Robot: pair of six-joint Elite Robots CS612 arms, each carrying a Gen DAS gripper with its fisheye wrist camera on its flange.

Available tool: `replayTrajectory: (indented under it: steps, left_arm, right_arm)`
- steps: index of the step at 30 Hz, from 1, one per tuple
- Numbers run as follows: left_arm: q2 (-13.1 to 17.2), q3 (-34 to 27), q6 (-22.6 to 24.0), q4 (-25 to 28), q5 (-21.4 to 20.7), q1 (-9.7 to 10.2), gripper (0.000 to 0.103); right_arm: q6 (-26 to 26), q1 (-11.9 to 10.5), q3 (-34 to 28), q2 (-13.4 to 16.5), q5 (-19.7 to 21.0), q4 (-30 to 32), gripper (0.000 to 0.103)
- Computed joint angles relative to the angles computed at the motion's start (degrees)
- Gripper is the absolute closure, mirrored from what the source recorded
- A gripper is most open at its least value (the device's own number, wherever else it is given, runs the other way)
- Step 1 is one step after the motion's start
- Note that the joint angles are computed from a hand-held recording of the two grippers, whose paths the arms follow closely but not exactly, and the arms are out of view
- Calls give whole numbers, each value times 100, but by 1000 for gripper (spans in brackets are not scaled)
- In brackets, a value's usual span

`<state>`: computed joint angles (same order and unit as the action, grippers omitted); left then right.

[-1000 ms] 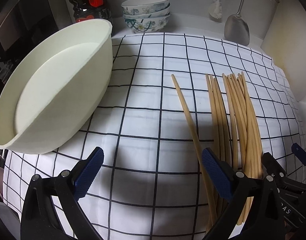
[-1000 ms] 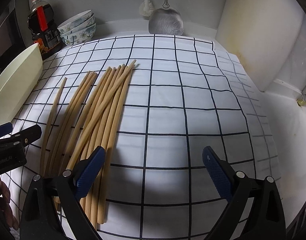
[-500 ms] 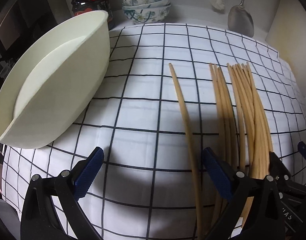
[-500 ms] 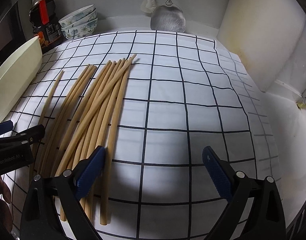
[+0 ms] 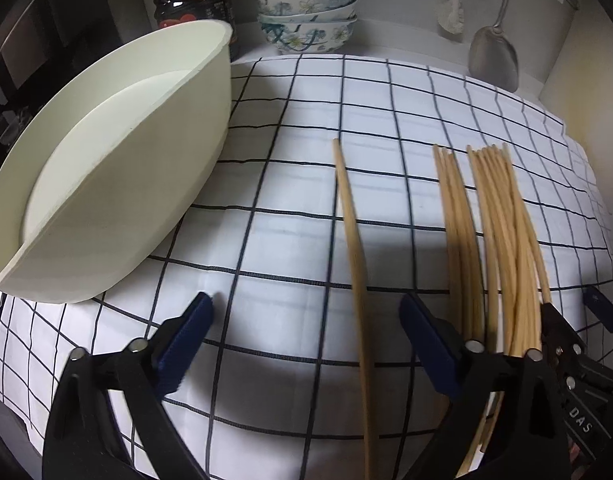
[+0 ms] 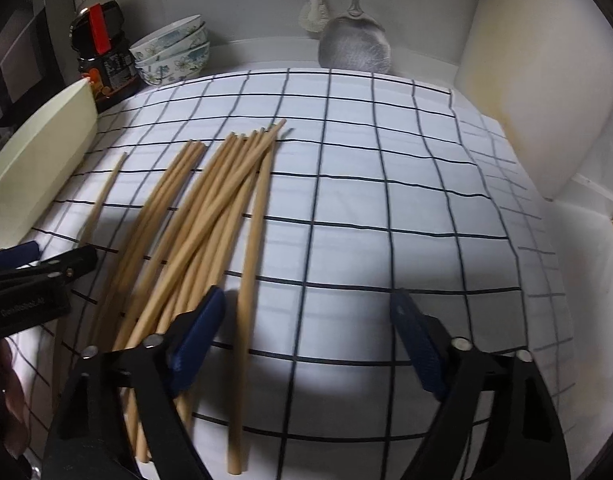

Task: Organize utensils
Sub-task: 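Lower both tools onto the wooden chopstick bundle, fingers around single chopsticks, then close the left tool on one chopstick while the right tool grasps another chopstick, then carry both chopsticks over the white basin and open both tools to drop them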

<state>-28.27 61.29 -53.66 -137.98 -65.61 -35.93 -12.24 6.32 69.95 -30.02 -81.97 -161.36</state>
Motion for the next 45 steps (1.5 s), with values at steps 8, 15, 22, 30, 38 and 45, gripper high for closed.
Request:
replayTrajectory:
  steps: [8,15,22,30,38,45]
  left_arm:
    - [0,-9,448,-297,-99,-40,82]
    - [-71,142,459,-449,-118,-69,96]
    - [-312,391,505,-693,-121,-93,96]
    - [-676,674,457,-890,12,-91,96]
    - [-1086,1238,665,-1443,-11,84,96]
    - [-1482,1863,911,-1721,72,416,96]
  right_arm:
    - [-516,65,79,-49,212,-67,96]
    - [-261,-20,138,-96,475,24,97]
    - [47,-108,291,-231,708,-207,97]
    - [53,-137,229,-396,891,-297,97]
    - [268,61,147,-563,1164,-304,97]
    - [413,498,-371,-408,1492,-97,97]
